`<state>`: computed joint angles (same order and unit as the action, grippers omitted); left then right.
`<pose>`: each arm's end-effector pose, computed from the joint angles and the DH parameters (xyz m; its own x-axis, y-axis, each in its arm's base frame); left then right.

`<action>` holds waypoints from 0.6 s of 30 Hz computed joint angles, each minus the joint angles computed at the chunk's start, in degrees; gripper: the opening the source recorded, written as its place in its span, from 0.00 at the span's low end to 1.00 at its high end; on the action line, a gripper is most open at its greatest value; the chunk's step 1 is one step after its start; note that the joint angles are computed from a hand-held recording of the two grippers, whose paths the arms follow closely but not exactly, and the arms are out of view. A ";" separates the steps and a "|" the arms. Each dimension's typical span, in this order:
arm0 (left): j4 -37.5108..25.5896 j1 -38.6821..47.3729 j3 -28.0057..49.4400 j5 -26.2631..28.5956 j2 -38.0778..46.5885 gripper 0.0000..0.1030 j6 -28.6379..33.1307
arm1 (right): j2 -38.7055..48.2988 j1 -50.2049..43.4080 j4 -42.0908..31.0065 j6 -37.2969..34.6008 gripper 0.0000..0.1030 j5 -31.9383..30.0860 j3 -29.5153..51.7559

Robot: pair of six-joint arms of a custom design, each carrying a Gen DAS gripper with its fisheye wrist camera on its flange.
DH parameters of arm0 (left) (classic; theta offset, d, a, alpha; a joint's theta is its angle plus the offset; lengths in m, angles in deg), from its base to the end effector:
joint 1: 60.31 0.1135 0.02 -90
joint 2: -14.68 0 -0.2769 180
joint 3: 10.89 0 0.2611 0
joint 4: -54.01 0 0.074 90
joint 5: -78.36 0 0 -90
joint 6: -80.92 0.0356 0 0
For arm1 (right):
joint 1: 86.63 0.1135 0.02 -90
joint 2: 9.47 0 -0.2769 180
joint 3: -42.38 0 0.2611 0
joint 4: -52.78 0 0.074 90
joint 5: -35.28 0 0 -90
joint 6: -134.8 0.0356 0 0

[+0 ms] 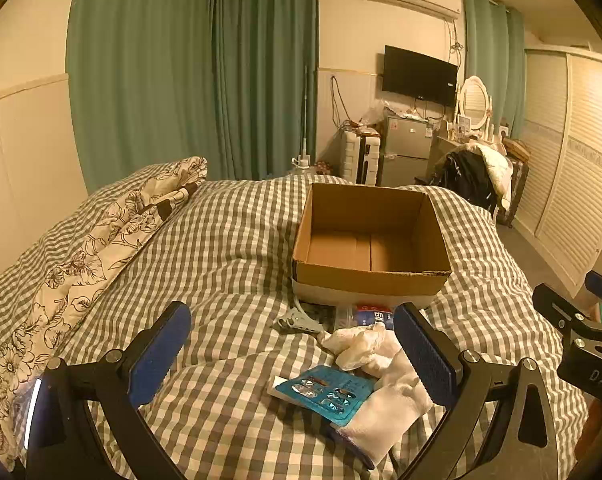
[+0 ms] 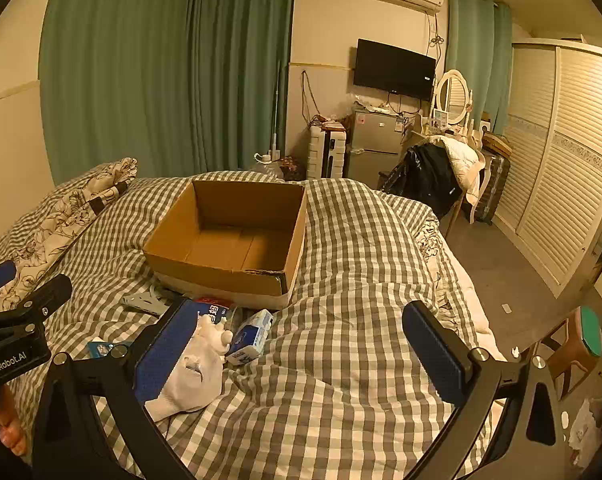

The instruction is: Organize objects

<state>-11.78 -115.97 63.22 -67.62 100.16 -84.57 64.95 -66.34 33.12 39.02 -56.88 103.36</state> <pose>0.1795 -0.2104 0.2465 -0.4844 -0.2511 -0.8380 -0.4427 0.8966 -0.0127 0.2728 0.1023 0.2597 -0.4717 -0.2817 -0.8355 -0.4258 0.9026 -0.0639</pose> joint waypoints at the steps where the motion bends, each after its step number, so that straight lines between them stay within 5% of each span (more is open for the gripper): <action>1: 0.07 -0.05 -0.08 0.04 0.03 1.00 -0.13 | 0.12 0.18 -0.09 -0.02 1.00 0.19 0.05; 18: -0.12 0.03 -0.37 0.79 0.02 1.00 -0.60 | 0.42 0.97 -0.33 -0.63 1.00 -0.10 0.01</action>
<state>-11.91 -115.94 62.86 -66.84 100.18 -85.17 65.37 -65.37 32.79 38.39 -56.97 103.37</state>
